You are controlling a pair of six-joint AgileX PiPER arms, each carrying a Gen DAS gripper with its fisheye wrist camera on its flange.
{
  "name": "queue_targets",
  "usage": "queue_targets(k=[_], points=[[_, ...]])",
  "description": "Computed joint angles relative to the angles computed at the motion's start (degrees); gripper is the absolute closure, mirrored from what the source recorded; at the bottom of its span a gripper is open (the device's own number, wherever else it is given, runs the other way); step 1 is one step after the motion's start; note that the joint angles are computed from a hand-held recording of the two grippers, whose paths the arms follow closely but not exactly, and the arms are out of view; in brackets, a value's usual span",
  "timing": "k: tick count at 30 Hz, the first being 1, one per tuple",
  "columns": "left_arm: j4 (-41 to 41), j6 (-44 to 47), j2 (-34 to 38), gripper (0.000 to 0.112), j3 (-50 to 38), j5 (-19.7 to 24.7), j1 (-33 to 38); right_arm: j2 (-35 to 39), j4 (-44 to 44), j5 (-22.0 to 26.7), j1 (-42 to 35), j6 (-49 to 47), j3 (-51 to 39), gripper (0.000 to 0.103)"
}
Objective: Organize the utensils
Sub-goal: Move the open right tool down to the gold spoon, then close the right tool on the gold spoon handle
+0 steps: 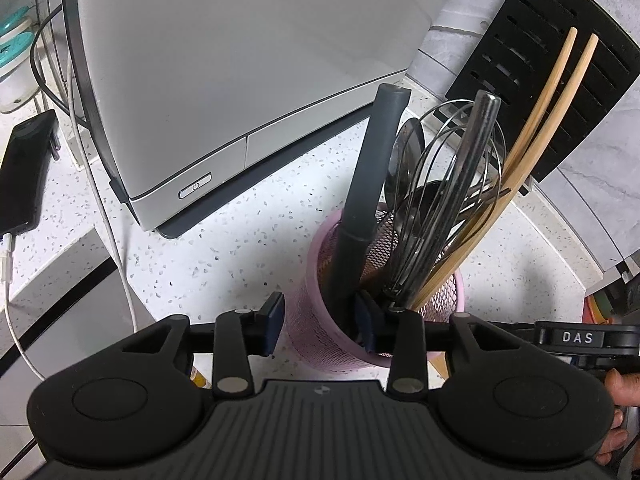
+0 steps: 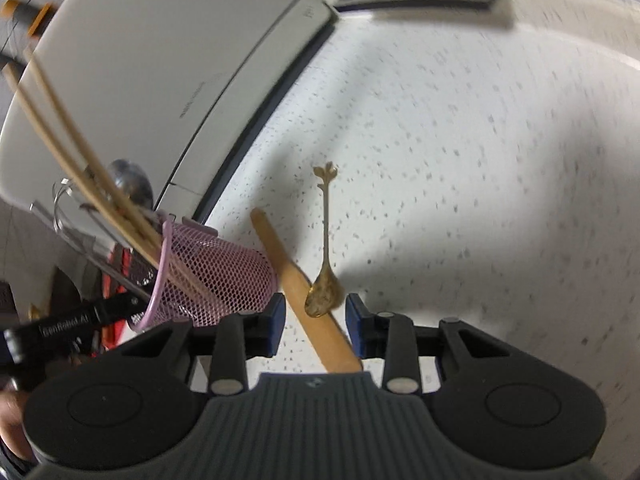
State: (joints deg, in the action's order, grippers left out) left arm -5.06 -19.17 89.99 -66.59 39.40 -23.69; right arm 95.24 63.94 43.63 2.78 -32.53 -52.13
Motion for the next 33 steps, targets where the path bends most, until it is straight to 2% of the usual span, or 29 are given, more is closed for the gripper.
queue_targets(k=[8, 13, 17, 23, 25, 29, 33], points=[[-0.54, 0.42, 0.19, 0.068, -0.03, -0.06, 0.25, 2.12, 7.34, -0.94, 0.50, 3.40, 1.92, 0.077], [-1.06, 0.88, 0.23, 0.068, -0.01, -0.10, 0.47, 2.18, 9.46, -2.10, 1.70, 5.63, 2.69, 0.089], [-1.63, 1.47, 0.17, 0.068, 0.16, -0.22, 0.72, 1.70, 9.50, -4.79, 2.90, 7.72, 3.38, 0.102], [-1.58, 1.41, 0.21, 0.068, 0.24, -0.33, 0.70, 1.68, 11.66, -6.08, 3.00, 5.87, 4.22, 0.103], [-1.63, 1.47, 0.20, 0.068, 0.23, -0.32, 0.72, 0.63, 8.91, -7.43, 3.53, 6.89, 4.09, 0.103], [-2.04, 1.71, 0.14, 0.067, 0.33, -0.40, 0.86, -3.46, -2.96, -11.98, 5.55, 10.31, 3.30, 0.103], [-1.58, 1.37, -0.01, 0.067, 0.34, -0.32, 0.65, -5.78, -8.10, -13.90, 4.72, 11.30, 4.36, 0.103]])
